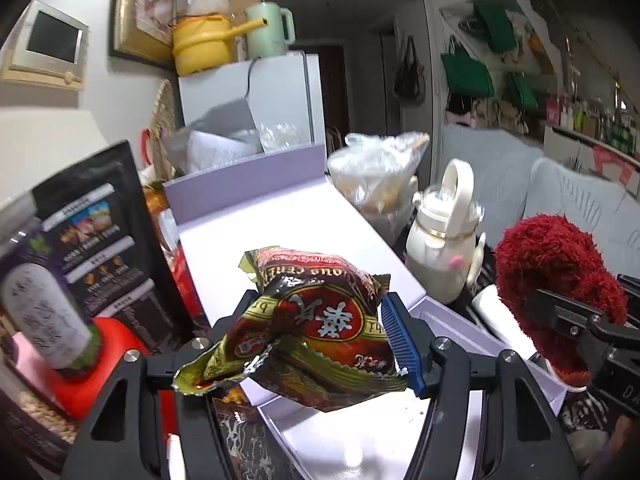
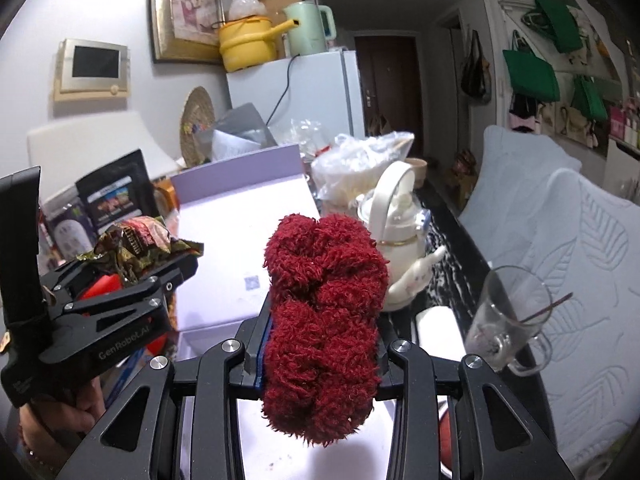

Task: Organize soft objects
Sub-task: 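Carry the snack bag and red scrunchie with both tools over the lavender gift box, then open the left tool dropping the snack bag while the right tool drops the scrunchie into the box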

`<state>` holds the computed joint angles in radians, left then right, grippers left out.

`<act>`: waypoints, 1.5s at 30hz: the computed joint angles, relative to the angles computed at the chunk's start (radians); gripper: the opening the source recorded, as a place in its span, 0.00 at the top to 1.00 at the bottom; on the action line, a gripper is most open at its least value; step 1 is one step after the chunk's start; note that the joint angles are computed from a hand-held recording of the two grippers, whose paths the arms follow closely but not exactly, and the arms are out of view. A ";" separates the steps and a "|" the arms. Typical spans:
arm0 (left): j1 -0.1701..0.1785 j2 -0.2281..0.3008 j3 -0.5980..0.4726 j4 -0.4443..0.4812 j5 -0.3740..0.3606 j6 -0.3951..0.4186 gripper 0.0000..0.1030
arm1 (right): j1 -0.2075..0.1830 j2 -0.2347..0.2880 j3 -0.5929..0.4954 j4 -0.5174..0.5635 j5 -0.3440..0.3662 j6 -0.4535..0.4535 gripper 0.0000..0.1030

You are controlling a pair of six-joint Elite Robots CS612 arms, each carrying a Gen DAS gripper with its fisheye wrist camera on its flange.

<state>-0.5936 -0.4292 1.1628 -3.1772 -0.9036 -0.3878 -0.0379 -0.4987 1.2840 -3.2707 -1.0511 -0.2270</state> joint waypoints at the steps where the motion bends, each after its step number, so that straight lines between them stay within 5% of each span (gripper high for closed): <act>1: 0.002 0.007 -0.012 0.027 -0.003 -0.002 0.40 | 0.002 0.005 -0.008 0.011 -0.006 -0.009 0.66; 13: 0.017 0.060 -0.104 0.228 -0.066 -0.045 0.40 | 0.027 0.060 -0.077 0.109 -0.082 -0.069 0.65; 19: 0.022 0.061 -0.117 0.311 -0.102 -0.061 0.40 | 0.027 0.074 -0.101 0.175 -0.058 -0.068 0.65; 24: 0.032 0.058 -0.129 0.375 -0.176 -0.091 0.37 | 0.027 0.080 -0.114 0.213 -0.054 -0.065 0.60; 26: 0.031 0.056 -0.129 0.388 -0.166 -0.108 0.36 | 0.027 0.081 -0.116 0.218 -0.054 -0.066 0.49; 32: 0.013 0.043 -0.116 0.396 -0.051 -0.109 0.11 | 0.029 0.076 -0.106 0.182 -0.094 -0.062 0.44; 45: 0.008 -0.019 -0.021 0.250 -0.037 -0.088 0.11 | 0.024 0.021 -0.036 0.090 -0.093 -0.046 0.42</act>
<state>-0.5851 -0.4478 1.1423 -2.9267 -0.9405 -0.4755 -0.0139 -0.4774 1.2476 -3.1811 -1.1439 -0.2726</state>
